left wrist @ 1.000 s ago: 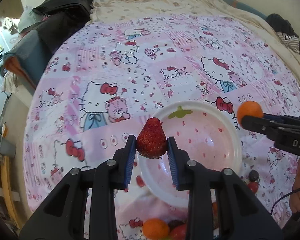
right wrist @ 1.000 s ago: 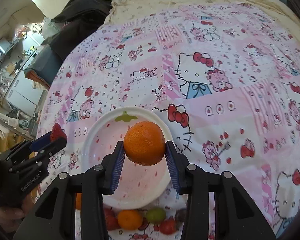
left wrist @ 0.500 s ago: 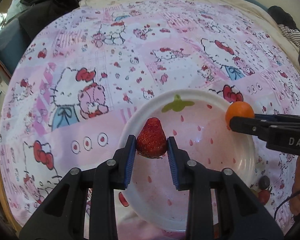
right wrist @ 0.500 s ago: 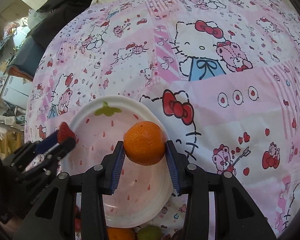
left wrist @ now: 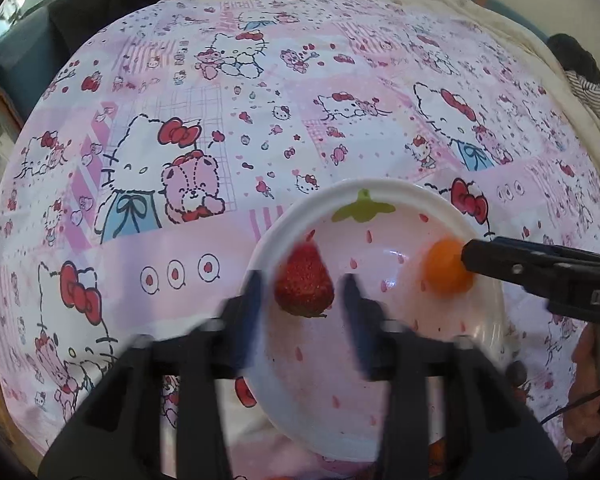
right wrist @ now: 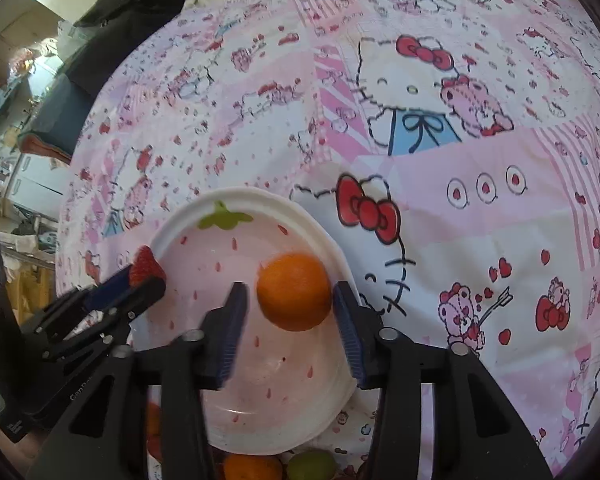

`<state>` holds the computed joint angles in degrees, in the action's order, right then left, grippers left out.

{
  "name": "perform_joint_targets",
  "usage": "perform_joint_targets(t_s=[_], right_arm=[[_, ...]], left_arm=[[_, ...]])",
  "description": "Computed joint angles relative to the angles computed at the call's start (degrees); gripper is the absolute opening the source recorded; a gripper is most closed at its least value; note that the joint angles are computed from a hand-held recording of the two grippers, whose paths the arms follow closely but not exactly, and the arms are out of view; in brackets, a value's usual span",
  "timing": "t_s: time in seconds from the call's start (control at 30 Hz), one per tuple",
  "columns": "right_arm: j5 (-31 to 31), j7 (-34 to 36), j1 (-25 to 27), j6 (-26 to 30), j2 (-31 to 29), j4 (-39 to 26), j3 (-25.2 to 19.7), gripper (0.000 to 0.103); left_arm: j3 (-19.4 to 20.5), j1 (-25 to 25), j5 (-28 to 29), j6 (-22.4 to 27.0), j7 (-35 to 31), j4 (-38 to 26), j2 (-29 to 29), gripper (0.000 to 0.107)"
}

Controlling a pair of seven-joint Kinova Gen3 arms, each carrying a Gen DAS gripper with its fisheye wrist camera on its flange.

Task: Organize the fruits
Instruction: 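Open the left gripper over the plate while the right gripper releases the orange beside it, then withdraw both open grippers from the plate back toward the fruit row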

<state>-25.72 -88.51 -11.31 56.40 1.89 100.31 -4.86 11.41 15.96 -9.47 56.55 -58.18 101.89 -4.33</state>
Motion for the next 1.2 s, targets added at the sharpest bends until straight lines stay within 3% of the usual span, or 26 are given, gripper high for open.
perform_joint_targets(t_s=[0.03, 0.07, 0.13, 0.37, 0.63, 1.03, 1.2], right_arm=[[-0.93, 0.7, 0.23, -0.5, -0.45, 0.26, 0.14, 0.076], [-1.47, 1.19, 0.34, -0.81, -0.84, 0.36, 0.23, 0.08], [-1.65, 1.69, 0.24, -1.03, -1.49, 0.09, 0.24, 0.08], [-2.36, 2.8, 0.38, -2.55, -5.28, 0.55, 1.26, 0.086], [-2.23, 1.3, -0.2, -2.37, -10.41, 2.15, 2.26, 0.088], [4.84, -3.69, -3.45, -4.65, -20.09, 4.75, -0.39, 0.088], [5.63, -5.08, -4.82, -4.82, -23.03, 6.03, 0.47, 0.088]], left_arm=[[0.23, 0.03, -0.79, -0.31, 1.08, 0.29, -0.42, 0.069], [0.91, -0.19, -2.05, -0.76, 2.55, 0.67, -1.01, 0.076], [0.73, -0.03, -2.34, -0.83, 2.87, 0.65, -1.47, 0.079], [0.95, -1.15, -2.11, -1.14, 4.16, 0.66, -4.78, 0.079], [6.04, -2.91, -7.88, 2.05, 9.85, 0.12, -9.83, 0.079], [10.1, -7.53, -6.85, 6.87, 12.56, 1.05, -19.15, 0.079], [9.38, -9.75, -4.08, 7.2, 11.11, 1.54, -23.52, 0.079]])
